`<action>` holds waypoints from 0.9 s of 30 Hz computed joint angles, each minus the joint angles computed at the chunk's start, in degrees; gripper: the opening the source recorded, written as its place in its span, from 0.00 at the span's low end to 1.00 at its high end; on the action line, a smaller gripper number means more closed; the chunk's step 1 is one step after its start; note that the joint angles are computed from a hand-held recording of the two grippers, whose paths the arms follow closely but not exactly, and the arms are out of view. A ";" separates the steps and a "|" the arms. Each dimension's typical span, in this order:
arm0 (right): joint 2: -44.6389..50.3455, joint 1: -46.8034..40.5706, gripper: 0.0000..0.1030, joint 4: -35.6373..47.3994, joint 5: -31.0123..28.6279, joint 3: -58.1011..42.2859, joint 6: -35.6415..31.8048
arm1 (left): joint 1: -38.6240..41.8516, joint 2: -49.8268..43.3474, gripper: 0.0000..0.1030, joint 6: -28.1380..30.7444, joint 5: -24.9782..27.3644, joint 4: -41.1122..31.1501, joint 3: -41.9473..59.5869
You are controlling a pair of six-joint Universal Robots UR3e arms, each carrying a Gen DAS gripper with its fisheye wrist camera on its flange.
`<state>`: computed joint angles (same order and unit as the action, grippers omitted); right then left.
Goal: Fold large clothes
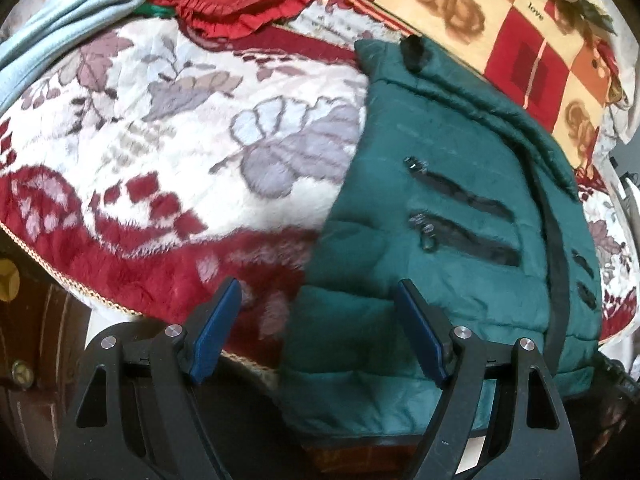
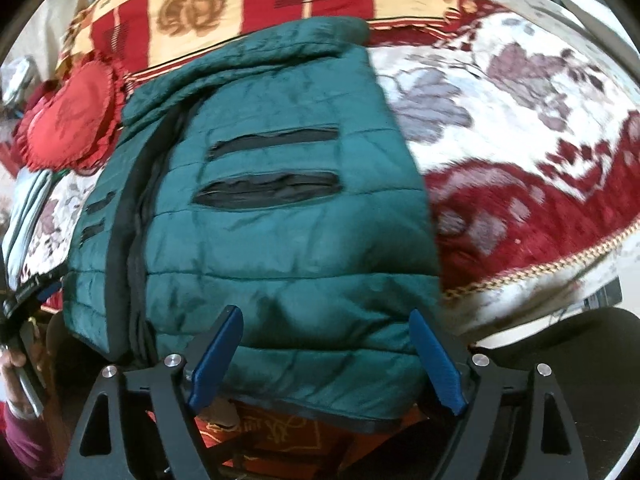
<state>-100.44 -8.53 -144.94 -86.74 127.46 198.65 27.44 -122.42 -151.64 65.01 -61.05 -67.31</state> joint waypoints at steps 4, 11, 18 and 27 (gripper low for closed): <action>-1.38 -0.76 0.81 1.70 -1.58 0.51 -0.26 | 0.45 -0.71 0.77 1.01 -0.38 -2.01 1.14; -3.22 -6.19 0.81 3.32 2.51 3.15 -2.21 | 0.24 -5.06 0.77 1.81 -0.44 -9.42 8.64; -2.95 -9.26 0.81 6.00 10.95 3.55 -4.92 | 0.62 -7.27 0.77 4.08 -1.32 -16.37 12.57; 1.38 -7.85 0.78 3.59 12.87 2.41 -5.75 | 1.42 -3.95 0.77 5.78 -2.52 -13.26 5.01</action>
